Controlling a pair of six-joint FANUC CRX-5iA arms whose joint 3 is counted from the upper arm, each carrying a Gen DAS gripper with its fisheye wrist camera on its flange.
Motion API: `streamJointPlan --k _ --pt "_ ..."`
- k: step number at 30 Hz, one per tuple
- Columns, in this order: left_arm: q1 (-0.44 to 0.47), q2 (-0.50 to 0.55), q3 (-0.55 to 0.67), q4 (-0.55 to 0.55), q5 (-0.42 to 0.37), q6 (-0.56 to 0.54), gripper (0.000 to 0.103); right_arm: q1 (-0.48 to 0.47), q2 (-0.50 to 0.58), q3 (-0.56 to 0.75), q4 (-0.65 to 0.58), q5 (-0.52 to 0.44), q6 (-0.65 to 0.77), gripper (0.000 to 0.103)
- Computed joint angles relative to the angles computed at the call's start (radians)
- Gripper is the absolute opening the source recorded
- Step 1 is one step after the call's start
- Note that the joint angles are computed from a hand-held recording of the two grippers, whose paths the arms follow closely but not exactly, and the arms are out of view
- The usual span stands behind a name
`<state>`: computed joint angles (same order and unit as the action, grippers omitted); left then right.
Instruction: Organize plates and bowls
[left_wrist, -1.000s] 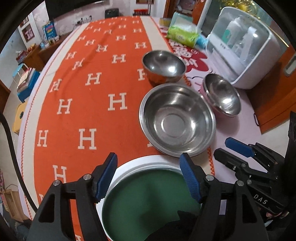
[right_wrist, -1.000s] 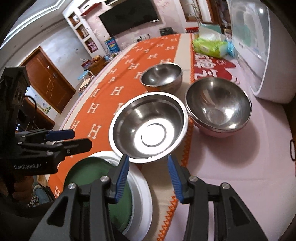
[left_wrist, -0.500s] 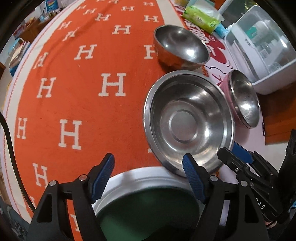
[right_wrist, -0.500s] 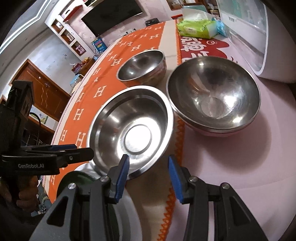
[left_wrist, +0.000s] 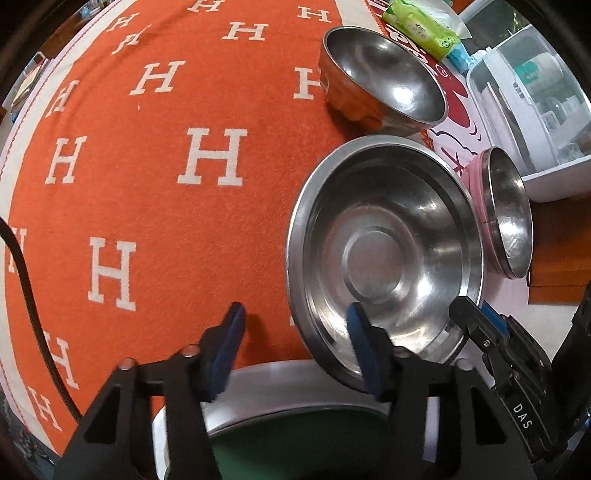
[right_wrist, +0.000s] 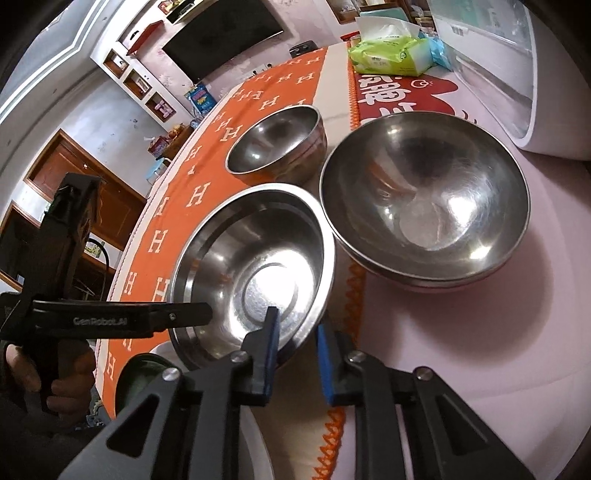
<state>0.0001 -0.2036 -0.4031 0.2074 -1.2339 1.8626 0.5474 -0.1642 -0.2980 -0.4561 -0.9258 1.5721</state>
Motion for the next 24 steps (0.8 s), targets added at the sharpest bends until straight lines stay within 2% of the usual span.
streamJointPlan --k 1,7,9,16,24 --pt "0.004 0.002 -0.004 0.006 0.003 -0.004 0.041 -0.002 0.001 0.001 -0.004 0.000 0.002 0.019" --pt "0.014 0.001 -0.035 0.054 0.047 -0.048 0.020 -0.012 0.000 0.001 -0.020 0.002 0.011 0.018" --pt "-0.004 0.009 -0.025 0.049 0.052 -0.042 0.017 -0.012 -0.001 -0.001 -0.021 0.004 0.015 0.018" --pt "-0.057 0.035 0.035 0.003 0.033 0.016 0.017 -0.014 -0.014 -0.006 -0.031 0.013 0.023 0.018" --pt "-0.093 0.013 0.073 -0.041 0.013 0.053 0.017 -0.017 -0.048 -0.022 -0.037 0.040 0.036 0.018"
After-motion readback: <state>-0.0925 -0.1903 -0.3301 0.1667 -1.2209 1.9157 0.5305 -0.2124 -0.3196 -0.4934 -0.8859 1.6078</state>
